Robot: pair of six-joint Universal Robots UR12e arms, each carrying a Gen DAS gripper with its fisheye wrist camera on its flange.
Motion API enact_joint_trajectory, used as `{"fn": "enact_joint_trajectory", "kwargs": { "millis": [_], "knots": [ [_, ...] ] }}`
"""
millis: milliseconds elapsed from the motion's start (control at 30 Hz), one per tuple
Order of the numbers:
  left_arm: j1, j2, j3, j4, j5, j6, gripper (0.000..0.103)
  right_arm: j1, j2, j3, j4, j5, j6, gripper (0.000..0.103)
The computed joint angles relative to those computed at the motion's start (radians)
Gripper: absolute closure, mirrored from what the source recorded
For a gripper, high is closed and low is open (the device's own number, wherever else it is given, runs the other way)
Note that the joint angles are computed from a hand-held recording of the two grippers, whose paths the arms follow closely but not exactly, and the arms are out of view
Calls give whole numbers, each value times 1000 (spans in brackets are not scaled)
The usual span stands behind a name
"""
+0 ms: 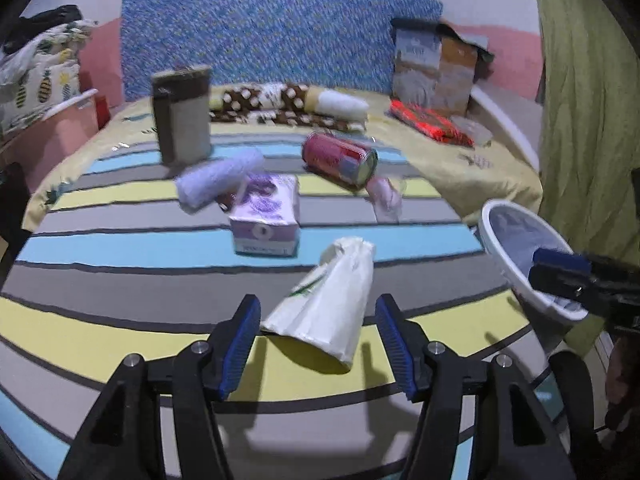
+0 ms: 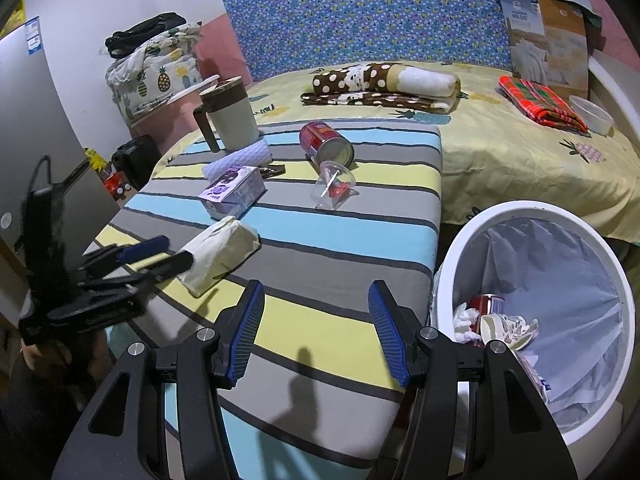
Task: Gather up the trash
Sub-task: 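Grasp white tissue with left tool while right tool grasps clear plastic cup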
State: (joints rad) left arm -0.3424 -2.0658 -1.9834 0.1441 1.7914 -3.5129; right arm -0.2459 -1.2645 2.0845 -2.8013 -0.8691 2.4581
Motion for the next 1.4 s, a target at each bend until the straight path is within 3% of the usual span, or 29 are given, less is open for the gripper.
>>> {"fn": "enact_joint_trajectory", "kwargs": {
  "millis": [100,200,267,567,1033,1400],
  "knots": [
    [-9,-8,26,-83,14,5,41,4,2,-3,-1,-8,4,47],
    [-12,-10,30,-83,8,-21,43,7,7,-9,-2,-13,7,47],
    [-15,-10,32,-100,18,-46,60,12,11,-14,-4,-22,17,47],
    [-35,-11,35,-88,94,-116,81,40,37,-46,-7,-52,57,47],
    [-26,-3,19,-65,141,-209,84,85,91,-117,-16,-95,76,47],
    [-19,-3,14,-63,153,-232,84,125,148,-178,-24,-150,123,47]
  ]
}}
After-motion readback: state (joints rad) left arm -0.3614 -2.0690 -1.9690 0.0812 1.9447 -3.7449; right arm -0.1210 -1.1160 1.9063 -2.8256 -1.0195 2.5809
